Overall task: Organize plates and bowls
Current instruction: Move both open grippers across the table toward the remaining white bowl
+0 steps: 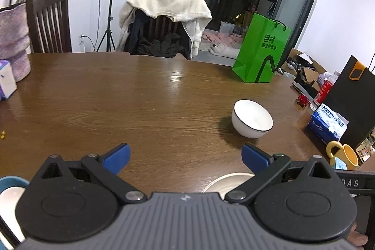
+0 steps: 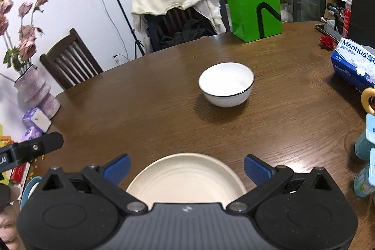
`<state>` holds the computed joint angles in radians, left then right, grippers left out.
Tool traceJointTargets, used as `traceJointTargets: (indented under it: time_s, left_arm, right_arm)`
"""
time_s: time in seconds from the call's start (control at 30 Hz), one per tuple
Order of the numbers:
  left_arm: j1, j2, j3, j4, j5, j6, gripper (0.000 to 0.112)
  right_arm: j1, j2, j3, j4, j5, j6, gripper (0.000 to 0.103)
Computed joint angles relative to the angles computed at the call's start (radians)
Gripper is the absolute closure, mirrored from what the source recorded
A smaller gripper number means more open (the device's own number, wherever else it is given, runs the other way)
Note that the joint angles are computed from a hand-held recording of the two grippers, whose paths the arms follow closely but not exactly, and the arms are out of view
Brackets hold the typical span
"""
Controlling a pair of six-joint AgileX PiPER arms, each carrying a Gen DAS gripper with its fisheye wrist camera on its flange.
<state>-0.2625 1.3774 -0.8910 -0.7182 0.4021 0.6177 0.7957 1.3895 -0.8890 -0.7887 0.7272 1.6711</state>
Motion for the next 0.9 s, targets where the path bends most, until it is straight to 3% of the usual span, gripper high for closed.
traceJointTargets:
  time_s: [0.5,0.9]
  left_arm:
    - [-0.203,0.226,-0.196,0.406,-0.128,-0.493,0.009]
    - [-0.265,0.425,-0.403,0.545,-0.095,-0.663,0.009]
  right_arm:
    - [-0.392,0.005,0.051,0.146,-0.270,-0.385,0.000]
    - [-0.586,0.118,0.009,0.277,-0.413,-0.623,0.000]
